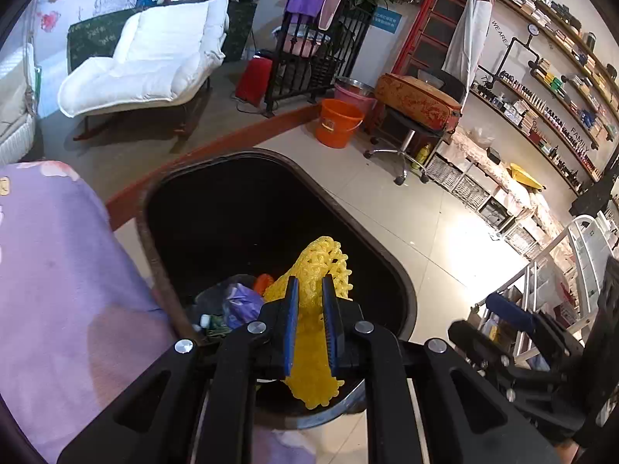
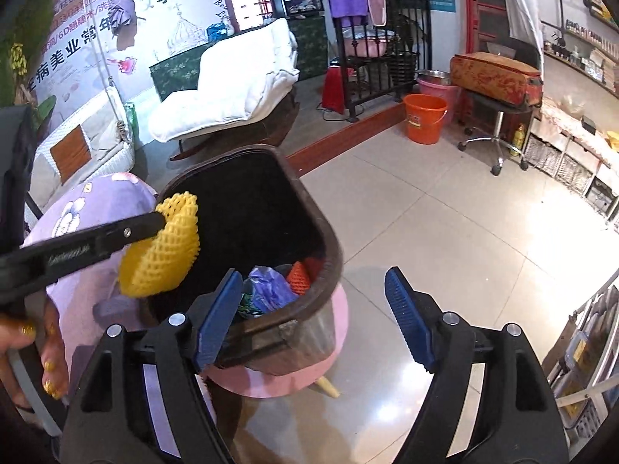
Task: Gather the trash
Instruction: 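Move the left tool over the bin and release the yellow foam net, then bring both open tools back over the remaining tissues on the table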
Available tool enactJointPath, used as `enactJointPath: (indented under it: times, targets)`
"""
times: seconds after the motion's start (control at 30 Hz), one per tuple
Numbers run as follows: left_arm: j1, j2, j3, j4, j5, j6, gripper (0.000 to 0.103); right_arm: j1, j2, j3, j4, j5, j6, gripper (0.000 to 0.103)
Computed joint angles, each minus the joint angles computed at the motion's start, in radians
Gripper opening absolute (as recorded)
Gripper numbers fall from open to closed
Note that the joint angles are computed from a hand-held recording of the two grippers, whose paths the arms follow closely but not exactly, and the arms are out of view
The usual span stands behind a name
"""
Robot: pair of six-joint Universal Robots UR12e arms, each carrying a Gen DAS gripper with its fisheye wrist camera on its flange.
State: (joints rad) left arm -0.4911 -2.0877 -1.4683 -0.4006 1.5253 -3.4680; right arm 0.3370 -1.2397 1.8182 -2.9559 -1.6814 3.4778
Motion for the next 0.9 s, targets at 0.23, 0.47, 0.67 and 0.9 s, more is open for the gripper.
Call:
enactJointPath:
  times: [0.23,0.47,0.67,0.9]
  targets:
    - [-0.006,-0.002,0.003,-0.024,0.038,-0.004,0.055,-0.015,-0.006,0.01,0.018,0.014,0.017,0.078]
    - [-0.019,0.049,-0.071,0.041,0.137,-0.028,0.077,-0.014,-0.002,0.01,0.018,0.024,0.017,0.081]
    - [-0.029,0.087,-0.119,0.08,0.203,0.0,0.081,0.005,0.007,0.002,-0.004,0.024,-0.018,0.083]
    - [-0.026,0.157,-0.218,0.157,0.288,-0.033,0.085,0.042,0.021,-0.029,-0.003,0.039,-0.093,0.084]
